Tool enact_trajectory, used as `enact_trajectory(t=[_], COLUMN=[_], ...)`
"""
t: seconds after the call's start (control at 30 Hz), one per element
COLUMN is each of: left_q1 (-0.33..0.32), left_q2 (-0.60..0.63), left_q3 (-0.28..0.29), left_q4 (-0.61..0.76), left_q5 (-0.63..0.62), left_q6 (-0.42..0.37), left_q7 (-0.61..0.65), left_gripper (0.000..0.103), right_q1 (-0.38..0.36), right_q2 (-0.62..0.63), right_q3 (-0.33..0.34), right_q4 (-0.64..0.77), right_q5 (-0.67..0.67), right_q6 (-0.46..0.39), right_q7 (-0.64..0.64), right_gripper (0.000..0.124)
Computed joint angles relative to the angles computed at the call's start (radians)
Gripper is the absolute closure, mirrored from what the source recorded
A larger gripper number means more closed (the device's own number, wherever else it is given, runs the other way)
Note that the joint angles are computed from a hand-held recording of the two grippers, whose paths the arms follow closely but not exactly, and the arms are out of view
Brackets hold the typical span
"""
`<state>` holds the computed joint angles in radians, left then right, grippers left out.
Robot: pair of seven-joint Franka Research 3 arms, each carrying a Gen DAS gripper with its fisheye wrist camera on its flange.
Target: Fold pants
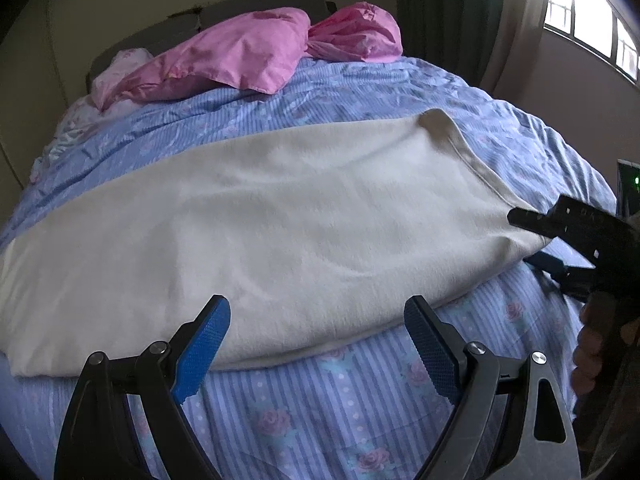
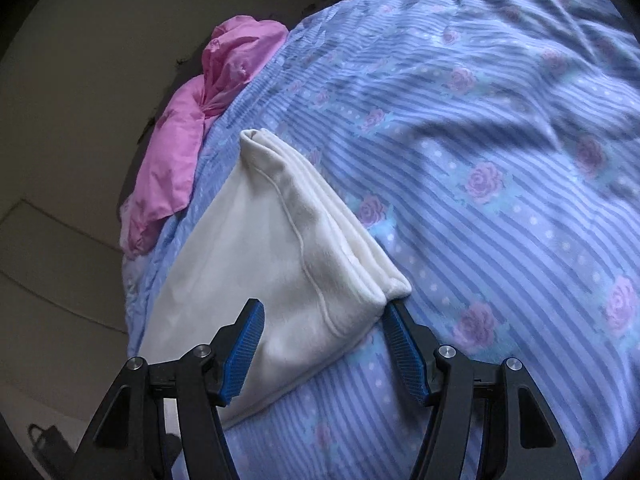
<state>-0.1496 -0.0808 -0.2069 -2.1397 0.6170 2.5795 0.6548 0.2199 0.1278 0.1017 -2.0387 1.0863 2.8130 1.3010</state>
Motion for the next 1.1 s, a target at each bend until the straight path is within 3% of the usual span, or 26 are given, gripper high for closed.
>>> enact_trajectory(t=[0.2,0.3,0.4,0.53,0.67,0.87,1.0,1.1], left_q1=[0.009,0.007,-0.001,-0.011,-0.03,-0.065,-0.063,-0.067], left_q2=[0.055,0.108,0.179,0.299,0.367,0.394,0.381,0.367], left_q3=[0.01,0.02,0.024,0.019,0.026,0.041,0.034,0.045], left_q4=[0.111,0.184,0.279,0.455,0.571,0.62,0.602,0.589], left_q5=[0.051,-0.027,-0.073,-0.18,-0.232,-0.221,-0.252,-0.235], left_q6=[-0.032,-0.027,-0.053,-0.111,-0.146,-0.155,-0.152,-0.148], left_q7=[0.045,0.148,0.233,0.389,0.447,0.463,0.482,0.458], left_gripper=[0.014,0.014,0.014,0.014,0.014,0.014,0.014,0.014], right_q1=[0.002,0.006,-0.011,-0.022,0.005,0.021,0.032,0.038], right_q2=[0.017,0.036,0.037,0.026,0.0,-0.07,-0.045,-0.012], right_q3=[0.017,0.015,0.027,0.03,0.026,0.001,-0.013,-0.01], right_q4=[0.01,0.025,0.027,0.02,-0.014,-0.084,-0.047,-0.012], right_q5=[0.085,0.06,0.126,0.264,0.285,0.535,0.527,0.466], right_q6=[0.069,0.089,0.084,0.076,0.126,0.03,-0.005,0.009], right_q7=[-0.069,-0.053,-0.1,-0.186,-0.176,-0.404,-0.379,-0.298], right_gripper=[0.064,0.076,0.082,0.085,0.084,0.071,0.043,0.034])
